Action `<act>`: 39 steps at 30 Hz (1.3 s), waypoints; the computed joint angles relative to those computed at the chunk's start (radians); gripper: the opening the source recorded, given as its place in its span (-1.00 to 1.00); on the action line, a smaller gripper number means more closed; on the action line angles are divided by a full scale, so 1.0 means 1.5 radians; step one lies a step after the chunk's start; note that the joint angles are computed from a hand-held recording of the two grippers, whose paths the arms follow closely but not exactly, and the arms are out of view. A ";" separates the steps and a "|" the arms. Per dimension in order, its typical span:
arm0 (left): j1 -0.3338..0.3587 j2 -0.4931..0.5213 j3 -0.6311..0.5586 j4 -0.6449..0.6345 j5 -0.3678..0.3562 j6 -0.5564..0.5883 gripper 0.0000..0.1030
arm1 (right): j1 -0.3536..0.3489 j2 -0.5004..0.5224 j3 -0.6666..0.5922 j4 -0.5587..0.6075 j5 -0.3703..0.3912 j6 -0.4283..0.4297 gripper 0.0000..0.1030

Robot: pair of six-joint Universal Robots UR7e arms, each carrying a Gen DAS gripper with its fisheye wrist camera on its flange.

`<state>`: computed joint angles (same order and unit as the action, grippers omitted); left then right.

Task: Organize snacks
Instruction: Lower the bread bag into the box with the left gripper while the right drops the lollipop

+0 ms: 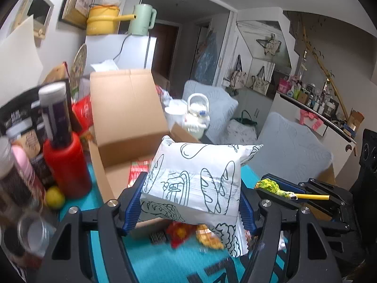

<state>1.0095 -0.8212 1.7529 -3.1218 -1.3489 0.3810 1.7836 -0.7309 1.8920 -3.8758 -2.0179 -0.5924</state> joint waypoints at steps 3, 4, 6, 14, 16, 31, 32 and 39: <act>0.002 0.022 -0.038 0.001 -0.002 0.005 0.33 | -0.005 0.001 -0.035 0.025 0.013 -0.008 -0.51; 0.003 0.031 -0.054 0.004 -0.002 0.005 0.33 | -0.006 0.002 -0.043 0.029 0.015 -0.012 -0.51; 0.006 0.047 -0.082 0.011 -0.003 0.006 0.33 | -0.010 0.006 -0.067 0.043 0.021 -0.020 -0.51; 0.010 0.115 -0.190 0.018 0.011 0.021 0.33 | -0.034 0.025 -0.160 0.109 0.052 -0.032 -0.51; 0.014 0.135 -0.223 0.029 0.015 0.023 0.33 | -0.041 0.032 -0.182 0.124 0.057 -0.033 -0.51; 0.042 0.258 -0.414 0.140 0.088 0.036 0.33 | -0.097 0.092 -0.330 0.291 0.067 0.017 -0.51; 0.044 0.264 -0.425 0.150 0.095 0.033 0.33 | -0.099 0.096 -0.339 0.307 0.062 0.025 -0.51; 0.048 0.308 -0.492 0.233 0.141 0.013 0.33 | -0.112 0.115 -0.379 0.375 0.031 0.059 -0.51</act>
<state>1.0818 -0.3597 1.0145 -2.7720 -1.1377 0.4010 1.6155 -0.5579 1.3236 -3.3137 -1.9720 -0.5037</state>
